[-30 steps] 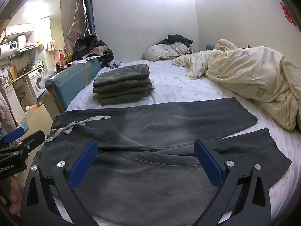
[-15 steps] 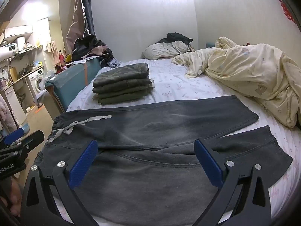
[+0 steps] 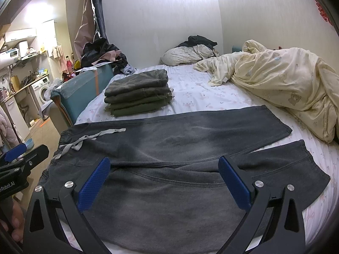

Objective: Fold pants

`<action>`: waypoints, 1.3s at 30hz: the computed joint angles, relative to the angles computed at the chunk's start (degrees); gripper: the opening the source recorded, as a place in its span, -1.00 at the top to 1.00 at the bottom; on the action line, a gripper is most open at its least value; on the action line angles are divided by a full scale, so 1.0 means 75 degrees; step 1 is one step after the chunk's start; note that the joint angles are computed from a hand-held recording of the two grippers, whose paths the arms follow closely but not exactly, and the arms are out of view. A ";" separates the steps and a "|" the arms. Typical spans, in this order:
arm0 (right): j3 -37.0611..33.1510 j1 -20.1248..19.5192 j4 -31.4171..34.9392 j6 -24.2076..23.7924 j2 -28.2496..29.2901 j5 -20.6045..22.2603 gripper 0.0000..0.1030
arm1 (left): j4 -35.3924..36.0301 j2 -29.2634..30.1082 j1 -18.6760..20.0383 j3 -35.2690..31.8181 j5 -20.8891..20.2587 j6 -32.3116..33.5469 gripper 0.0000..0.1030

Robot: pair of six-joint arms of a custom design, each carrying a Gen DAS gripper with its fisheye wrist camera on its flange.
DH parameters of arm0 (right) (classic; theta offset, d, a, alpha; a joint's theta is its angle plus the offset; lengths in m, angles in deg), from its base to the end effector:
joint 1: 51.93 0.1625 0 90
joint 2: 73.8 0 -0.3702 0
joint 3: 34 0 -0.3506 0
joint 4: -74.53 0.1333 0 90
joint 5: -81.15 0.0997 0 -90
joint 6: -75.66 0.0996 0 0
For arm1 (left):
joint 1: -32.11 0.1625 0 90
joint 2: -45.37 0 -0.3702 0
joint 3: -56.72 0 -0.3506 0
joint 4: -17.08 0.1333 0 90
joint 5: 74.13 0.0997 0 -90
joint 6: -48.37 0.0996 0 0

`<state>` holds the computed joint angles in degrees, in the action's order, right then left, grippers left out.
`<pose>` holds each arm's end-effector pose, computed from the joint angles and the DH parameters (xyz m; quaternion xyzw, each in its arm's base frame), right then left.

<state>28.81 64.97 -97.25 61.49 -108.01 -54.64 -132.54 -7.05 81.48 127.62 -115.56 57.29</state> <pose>0.3852 -0.6224 0.2410 0.1259 -0.8325 0.4484 0.3000 -0.2828 -0.6490 0.3607 0.2264 0.8354 -0.4133 0.2829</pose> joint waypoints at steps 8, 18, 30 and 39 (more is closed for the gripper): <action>0.0060 -0.0011 -0.0057 0.0009 0.0000 0.0013 -1.00 | 0.0019 0.0002 0.0000 -0.0015 0.0006 -0.0012 -0.99; 0.0189 -0.0050 -0.0115 0.0104 -0.0008 0.0091 -1.00 | -0.0009 -0.0073 -0.0028 0.0051 0.0052 -0.0023 -0.99; 0.0177 -0.0049 -0.0074 0.0147 -0.0002 0.0108 -1.00 | -0.0021 -0.0082 -0.0032 0.0071 0.0064 -0.0017 -0.99; 0.0180 -0.0046 -0.0070 0.0148 -0.0004 0.0101 -1.00 | -0.0105 -0.0072 -0.0033 0.0079 0.0062 0.0036 -0.99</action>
